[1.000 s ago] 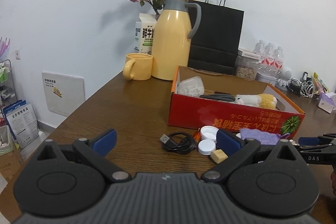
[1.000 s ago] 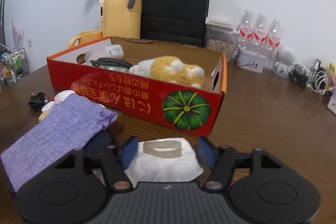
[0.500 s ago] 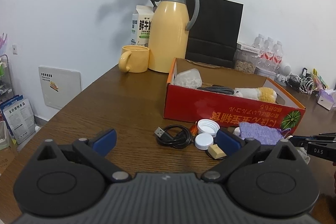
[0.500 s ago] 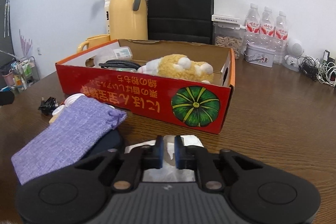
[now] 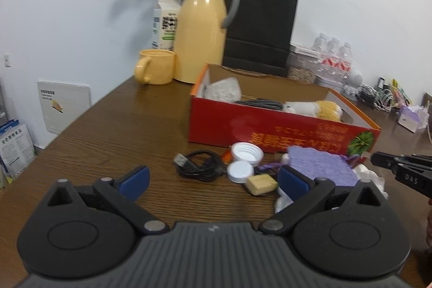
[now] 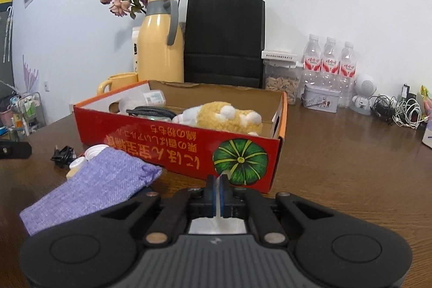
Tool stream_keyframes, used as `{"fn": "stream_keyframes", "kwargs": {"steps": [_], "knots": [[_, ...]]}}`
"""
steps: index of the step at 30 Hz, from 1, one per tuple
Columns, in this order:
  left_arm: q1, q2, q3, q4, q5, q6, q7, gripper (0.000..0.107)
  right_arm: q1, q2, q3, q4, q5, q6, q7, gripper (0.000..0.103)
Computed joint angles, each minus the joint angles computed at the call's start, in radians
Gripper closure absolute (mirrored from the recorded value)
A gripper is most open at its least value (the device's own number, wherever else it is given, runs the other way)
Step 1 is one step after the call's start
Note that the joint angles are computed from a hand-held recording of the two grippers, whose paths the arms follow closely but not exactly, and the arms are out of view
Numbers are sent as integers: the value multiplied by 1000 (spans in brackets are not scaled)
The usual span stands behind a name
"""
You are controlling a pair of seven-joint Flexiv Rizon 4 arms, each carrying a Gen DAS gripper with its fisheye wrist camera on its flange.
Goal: Organize objects
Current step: 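Grasp the white cloth with the right gripper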
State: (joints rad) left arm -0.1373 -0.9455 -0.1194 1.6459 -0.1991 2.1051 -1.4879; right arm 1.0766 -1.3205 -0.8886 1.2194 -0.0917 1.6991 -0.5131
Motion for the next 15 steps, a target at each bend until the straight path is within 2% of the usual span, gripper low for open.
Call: {"fn": "stream_keyframes", "kwargs": {"steps": [8,12,15], "knots": [[17,-17,-88,-81,86,-168,52,4,40,-37,-77,18,54,27,15,101],[18,-32,-126,-131,89,-248,79,4,51,-50,-96,21,85,43,7,101],[-1,-45,-126,-174,62,-310,91,4,57,-59,-106,21,108,54,-5,101]]}}
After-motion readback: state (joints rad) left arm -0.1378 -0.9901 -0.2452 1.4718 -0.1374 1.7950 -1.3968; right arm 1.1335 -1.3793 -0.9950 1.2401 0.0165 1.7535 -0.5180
